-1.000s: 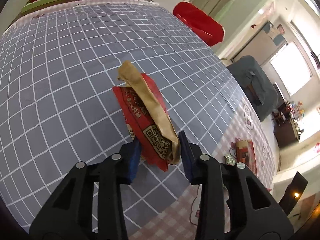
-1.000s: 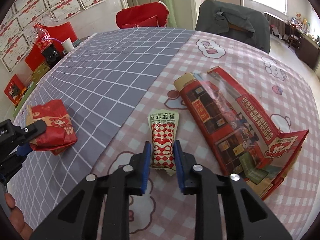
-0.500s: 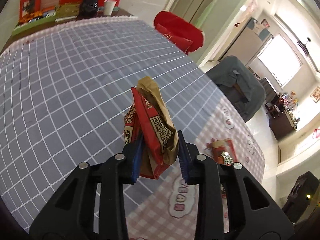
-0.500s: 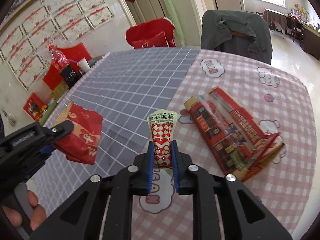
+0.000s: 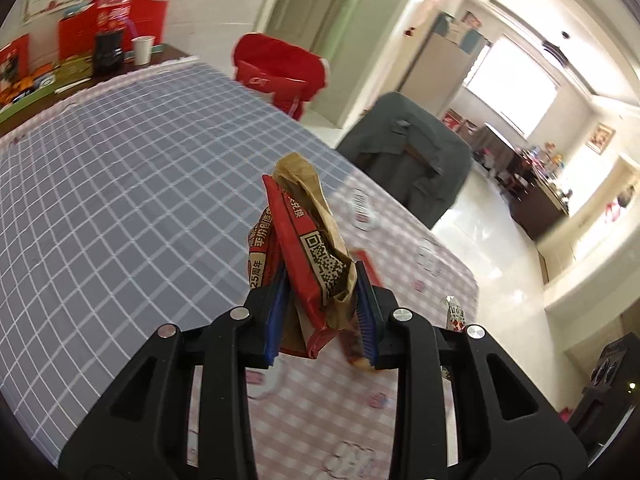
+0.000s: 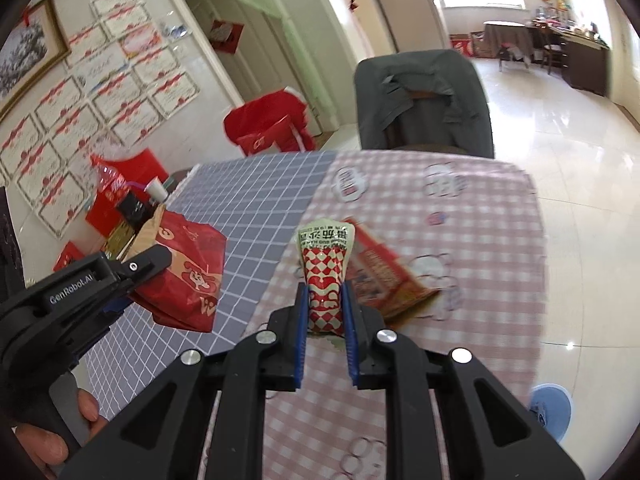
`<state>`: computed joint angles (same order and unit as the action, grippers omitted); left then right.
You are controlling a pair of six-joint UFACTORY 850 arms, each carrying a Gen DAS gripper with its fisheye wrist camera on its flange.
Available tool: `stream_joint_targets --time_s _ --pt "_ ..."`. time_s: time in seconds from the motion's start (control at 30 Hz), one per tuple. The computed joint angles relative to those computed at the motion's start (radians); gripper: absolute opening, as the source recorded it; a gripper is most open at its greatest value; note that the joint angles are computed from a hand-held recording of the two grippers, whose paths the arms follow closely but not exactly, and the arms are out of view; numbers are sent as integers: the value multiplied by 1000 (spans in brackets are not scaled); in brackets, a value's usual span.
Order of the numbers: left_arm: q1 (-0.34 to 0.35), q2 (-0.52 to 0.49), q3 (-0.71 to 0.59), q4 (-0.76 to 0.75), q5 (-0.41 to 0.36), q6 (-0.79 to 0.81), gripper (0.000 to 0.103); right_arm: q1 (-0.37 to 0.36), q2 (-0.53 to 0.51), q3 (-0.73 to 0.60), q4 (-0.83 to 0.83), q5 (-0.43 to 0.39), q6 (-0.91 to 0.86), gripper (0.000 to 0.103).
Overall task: Collect trash
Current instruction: 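Carry the bread bag and the checkered packet over the blue bucket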
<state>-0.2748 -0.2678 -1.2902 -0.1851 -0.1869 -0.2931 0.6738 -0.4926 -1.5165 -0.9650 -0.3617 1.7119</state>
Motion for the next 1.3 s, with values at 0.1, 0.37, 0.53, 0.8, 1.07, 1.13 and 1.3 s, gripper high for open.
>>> stream_joint_targets --time_s 0.1,0.37,0.53,0.8,1.07,1.13,1.3 --pt "-43 7 -6 32 -4 -23 31 -7 68 85 -97 -7 118 17" --pt "-167 5 -29 -5 -17 24 31 -24 267 321 -261 -69 352 16" --pt "-246 -13 -55 -42 -29 74 31 -40 385 454 -291 -117 433 16" --pt "-364 -70 -113 -102 -72 152 31 -54 554 641 -279 -201 516 16" --pt "-465 -131 -162 -118 -106 181 31 -58 699 794 -224 -275 557 16" --pt "-483 -145 -173 -124 -114 190 31 -53 734 830 -205 -299 565 16" --pt "-525 -185 -205 -137 -141 211 31 -47 797 899 -173 -340 592 16"
